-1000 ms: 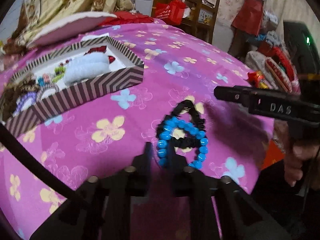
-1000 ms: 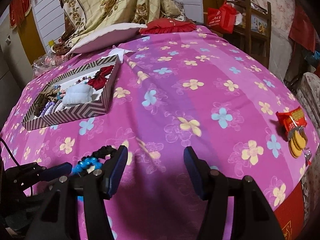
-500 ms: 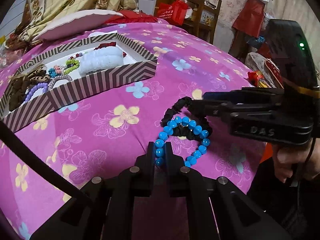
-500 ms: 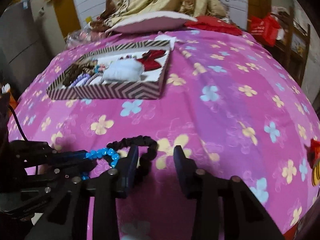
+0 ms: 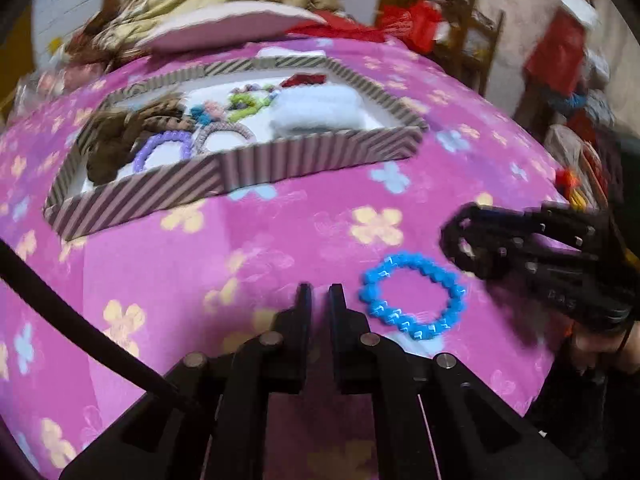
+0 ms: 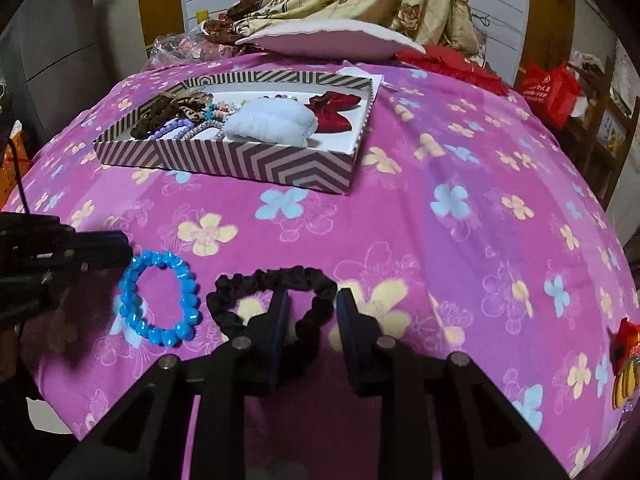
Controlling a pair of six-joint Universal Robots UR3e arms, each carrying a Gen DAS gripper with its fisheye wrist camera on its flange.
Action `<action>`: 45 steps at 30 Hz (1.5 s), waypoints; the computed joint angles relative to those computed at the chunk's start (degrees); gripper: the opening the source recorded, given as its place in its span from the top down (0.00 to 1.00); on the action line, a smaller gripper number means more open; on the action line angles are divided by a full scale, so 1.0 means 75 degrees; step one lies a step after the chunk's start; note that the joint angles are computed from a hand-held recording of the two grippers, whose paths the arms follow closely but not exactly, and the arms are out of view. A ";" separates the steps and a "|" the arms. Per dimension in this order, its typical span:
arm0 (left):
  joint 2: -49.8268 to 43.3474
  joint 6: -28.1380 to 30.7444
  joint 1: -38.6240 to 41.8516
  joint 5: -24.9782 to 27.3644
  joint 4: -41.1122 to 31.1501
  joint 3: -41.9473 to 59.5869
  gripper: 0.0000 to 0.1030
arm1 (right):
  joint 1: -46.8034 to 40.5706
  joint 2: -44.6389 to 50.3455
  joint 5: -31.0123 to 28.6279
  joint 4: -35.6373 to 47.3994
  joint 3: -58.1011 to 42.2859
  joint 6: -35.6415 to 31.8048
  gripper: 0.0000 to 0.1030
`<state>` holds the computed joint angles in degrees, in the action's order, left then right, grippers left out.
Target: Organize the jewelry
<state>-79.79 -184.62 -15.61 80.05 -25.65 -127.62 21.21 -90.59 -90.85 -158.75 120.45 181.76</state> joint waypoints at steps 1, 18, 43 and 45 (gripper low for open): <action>0.0132 -0.0010 0.0292 -0.0390 -0.0035 -0.0133 0.79 | 0.0036 0.0032 -0.0053 0.0042 -0.0050 -0.0084 0.75; -0.0379 0.0148 -0.0262 -0.0658 0.0464 0.0137 0.54 | 0.0316 0.0191 -0.0444 -0.0294 -0.0019 -0.0097 0.79; 0.1026 0.0214 0.0503 -0.0715 0.0981 -0.0567 0.79 | -0.0018 -0.0544 -0.0050 -0.1541 0.0520 0.0423 0.93; 0.1520 0.0247 0.1017 -0.1114 0.0801 -0.0821 0.79 | -0.0048 -0.0588 0.0017 -0.1575 0.0534 0.0480 0.93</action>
